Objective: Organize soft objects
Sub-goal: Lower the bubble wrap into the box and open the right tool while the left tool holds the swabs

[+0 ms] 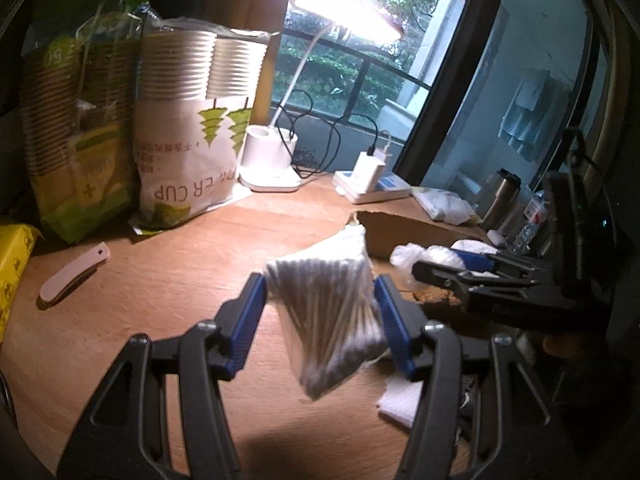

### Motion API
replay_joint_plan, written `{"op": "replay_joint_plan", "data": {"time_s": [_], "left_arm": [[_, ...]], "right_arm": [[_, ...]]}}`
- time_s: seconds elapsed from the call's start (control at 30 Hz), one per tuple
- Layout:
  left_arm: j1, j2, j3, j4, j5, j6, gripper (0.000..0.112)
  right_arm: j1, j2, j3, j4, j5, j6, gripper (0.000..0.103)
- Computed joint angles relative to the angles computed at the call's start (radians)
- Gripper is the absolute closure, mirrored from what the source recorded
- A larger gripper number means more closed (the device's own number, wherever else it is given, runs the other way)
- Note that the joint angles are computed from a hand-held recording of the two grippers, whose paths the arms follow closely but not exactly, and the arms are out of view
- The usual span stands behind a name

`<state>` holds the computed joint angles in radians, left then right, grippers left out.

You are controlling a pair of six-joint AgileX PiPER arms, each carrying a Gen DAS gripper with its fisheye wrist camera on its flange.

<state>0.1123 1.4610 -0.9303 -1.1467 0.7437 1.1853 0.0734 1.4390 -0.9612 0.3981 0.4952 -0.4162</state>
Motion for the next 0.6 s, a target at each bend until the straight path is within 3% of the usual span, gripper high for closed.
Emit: {"op": "replay_joint_plan", "data": {"time_s": [0.33,0.6], "left_arm": [[0.008,0.031,-0.061,0.048,0.056,-0.014,0.055],[0.018,0.008,-0.047,0.013,0.085,0.037,0.055]], "right_arm": [[0.054,0.088,-0.050,-0.058,0.038,0.112,0.040],[0.064,0.025,-0.008,-0.142,0.008,0.207,0.023]]}}
